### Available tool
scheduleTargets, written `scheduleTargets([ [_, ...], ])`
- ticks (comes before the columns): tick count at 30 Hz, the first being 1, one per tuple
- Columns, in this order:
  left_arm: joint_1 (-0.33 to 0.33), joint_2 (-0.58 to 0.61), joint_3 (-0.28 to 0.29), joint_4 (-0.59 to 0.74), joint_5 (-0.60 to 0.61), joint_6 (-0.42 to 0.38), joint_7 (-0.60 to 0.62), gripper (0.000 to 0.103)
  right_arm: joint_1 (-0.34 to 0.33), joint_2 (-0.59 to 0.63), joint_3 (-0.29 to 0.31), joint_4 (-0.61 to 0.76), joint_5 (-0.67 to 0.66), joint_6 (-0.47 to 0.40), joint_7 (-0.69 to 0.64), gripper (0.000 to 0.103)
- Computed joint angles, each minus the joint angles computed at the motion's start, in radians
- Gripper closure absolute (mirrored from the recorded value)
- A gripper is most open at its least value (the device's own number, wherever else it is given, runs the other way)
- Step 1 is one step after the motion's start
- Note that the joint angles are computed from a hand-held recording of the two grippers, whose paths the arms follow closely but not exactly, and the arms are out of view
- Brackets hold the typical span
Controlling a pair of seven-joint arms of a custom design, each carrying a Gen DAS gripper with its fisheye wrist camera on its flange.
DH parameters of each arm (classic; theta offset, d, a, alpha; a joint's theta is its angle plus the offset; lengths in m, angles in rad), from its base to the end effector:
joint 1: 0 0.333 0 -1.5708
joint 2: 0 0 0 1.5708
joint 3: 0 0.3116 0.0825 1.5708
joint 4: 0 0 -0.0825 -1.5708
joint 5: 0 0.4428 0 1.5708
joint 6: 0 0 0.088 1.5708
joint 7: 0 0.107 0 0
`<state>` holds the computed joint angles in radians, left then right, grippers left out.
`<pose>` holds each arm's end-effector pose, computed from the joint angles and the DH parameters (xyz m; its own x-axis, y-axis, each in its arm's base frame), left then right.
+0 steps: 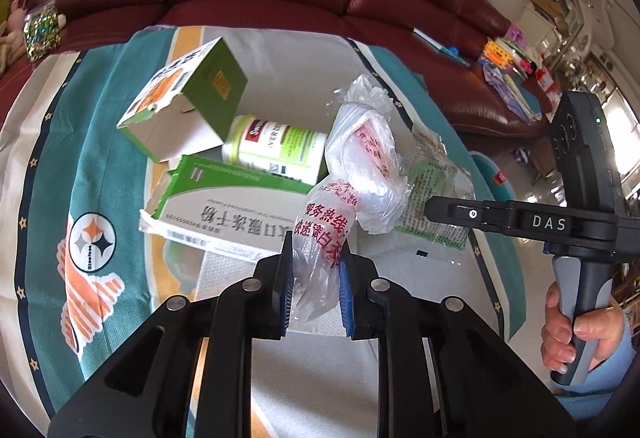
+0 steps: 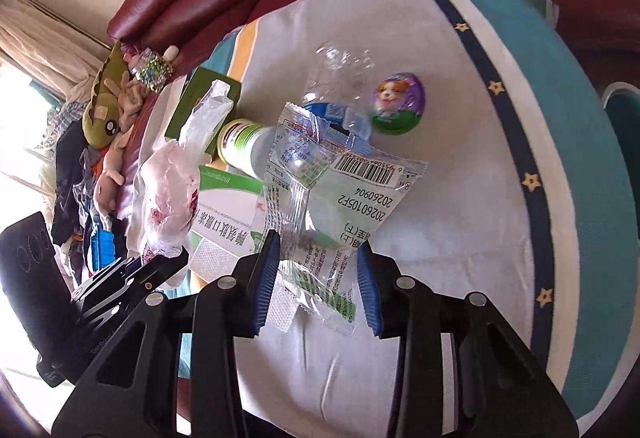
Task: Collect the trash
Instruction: 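Carry both items over the teal bin and open both tools to drop them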
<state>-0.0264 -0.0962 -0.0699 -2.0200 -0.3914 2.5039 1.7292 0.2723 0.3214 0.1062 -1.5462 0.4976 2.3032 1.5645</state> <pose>0.6256 -0.0589 0.5335 -0.0906 -0.9587 0.2696 -0.8370 -0.0734 -0.5423 0.6965 0.2774 0.4960 0.1912 -0.8541 -0.4837 -0.9409 -0.0192 -0.3381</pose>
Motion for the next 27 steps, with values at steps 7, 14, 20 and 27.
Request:
scheduleTargets([
  [7, -0.034, 0.099, -0.052, 0.134, 0.009, -0.030, 0.017, 0.083, -0.053, -0.091, -0.046, -0.115, 0.004, 0.072, 0.017, 0.067],
  [14, -0.069, 0.239, -0.123, 0.307, 0.054, -0.089, 0.019, 0.083, -0.122, -0.175, -0.089, -0.223, 0.019, 0.129, 0.024, 0.067],
  [20, -0.108, 0.379, -0.175, 0.479, 0.125, -0.161, 0.011, 0.083, -0.183, -0.217, -0.128, -0.288, 0.034, 0.176, 0.045, 0.067],
  [27, -0.182, 0.613, -0.203, 0.783, 0.239, -0.295, -0.061, 0.083, -0.248, -0.221, -0.153, -0.318, 0.107, 0.201, 0.027, 0.067],
])
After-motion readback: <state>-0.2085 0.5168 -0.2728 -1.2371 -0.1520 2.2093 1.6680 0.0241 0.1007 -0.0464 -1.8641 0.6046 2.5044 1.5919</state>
